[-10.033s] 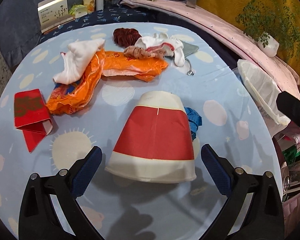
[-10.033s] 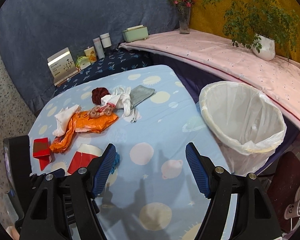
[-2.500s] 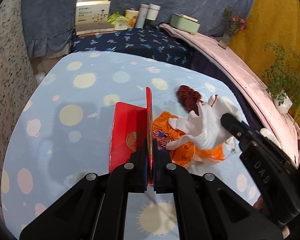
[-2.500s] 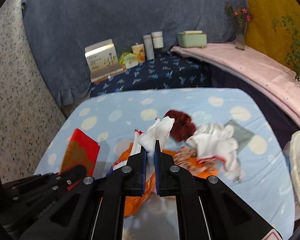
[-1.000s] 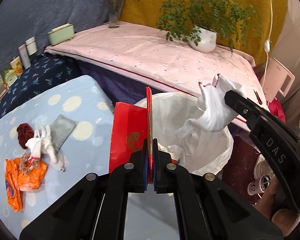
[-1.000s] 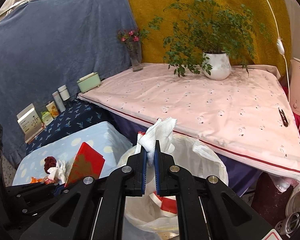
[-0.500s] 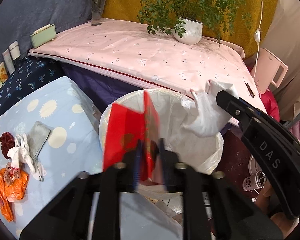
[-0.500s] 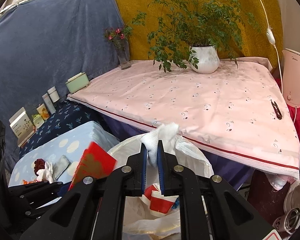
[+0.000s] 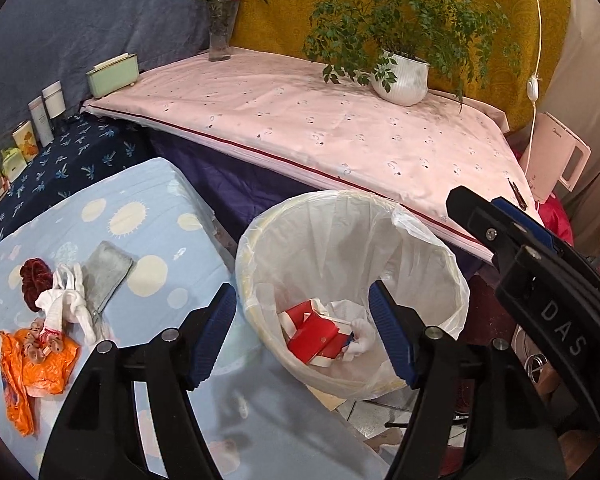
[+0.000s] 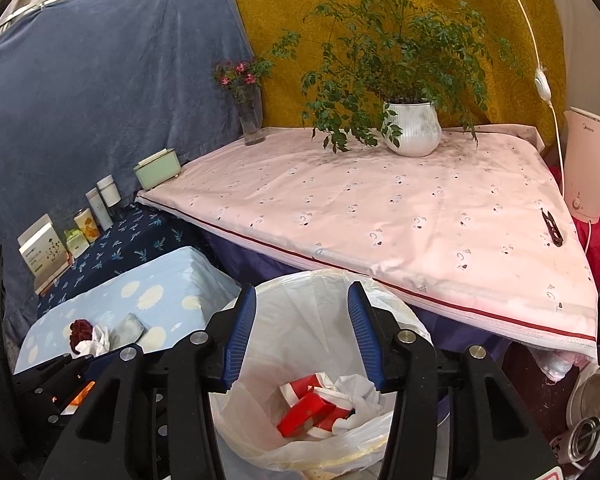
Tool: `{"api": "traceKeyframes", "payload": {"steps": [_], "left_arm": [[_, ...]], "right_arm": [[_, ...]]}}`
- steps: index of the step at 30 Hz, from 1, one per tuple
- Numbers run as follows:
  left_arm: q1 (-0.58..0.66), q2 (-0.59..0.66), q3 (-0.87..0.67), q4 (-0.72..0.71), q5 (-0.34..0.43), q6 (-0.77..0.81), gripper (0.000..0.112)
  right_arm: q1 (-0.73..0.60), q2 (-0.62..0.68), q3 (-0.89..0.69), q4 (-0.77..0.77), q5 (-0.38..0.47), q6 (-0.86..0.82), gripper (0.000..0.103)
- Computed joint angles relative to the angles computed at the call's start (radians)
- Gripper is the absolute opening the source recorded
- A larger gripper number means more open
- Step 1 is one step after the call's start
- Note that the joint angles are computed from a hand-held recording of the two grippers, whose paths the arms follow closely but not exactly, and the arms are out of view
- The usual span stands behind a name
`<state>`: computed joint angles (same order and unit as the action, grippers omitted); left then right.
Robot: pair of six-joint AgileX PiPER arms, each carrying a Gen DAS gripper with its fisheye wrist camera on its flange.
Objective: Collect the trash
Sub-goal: 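Open both tools to drop the envelope and glove into the bin, then move both tools back over the table toward the orange plastic bag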
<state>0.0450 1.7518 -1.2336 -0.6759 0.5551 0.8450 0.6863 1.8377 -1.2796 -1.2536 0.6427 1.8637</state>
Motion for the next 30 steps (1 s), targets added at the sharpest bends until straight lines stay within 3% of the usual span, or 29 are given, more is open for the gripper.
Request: {"api": "traceKeyframes", "payload": {"steps": [10, 21, 26, 30], "left_arm": [[0.093, -0.027, 0.025, -0.008, 0.022, 0.017, 0.069], [0.273, -0.041, 0.044, -0.059, 0.047, 0.100, 0.071], [0.372, -0.033, 0.036, -0.091, 0.071, 0.157, 0.082], [0.447, -0.019, 0.027, -0.100, 0.076, 0.195, 0.084]], "right_arm": [[0.071, 0.019, -0.057, 0.020, 0.043, -0.029, 0.060], [0.147, 0.090, -0.195, 0.114, 0.073, -0.147, 0.060], [0.187, 0.142, -0.291, 0.164, 0.089, -0.217, 0.060], [0.217, 0.203, -0.385, 0.214, 0.100, -0.280, 0.060]]}}
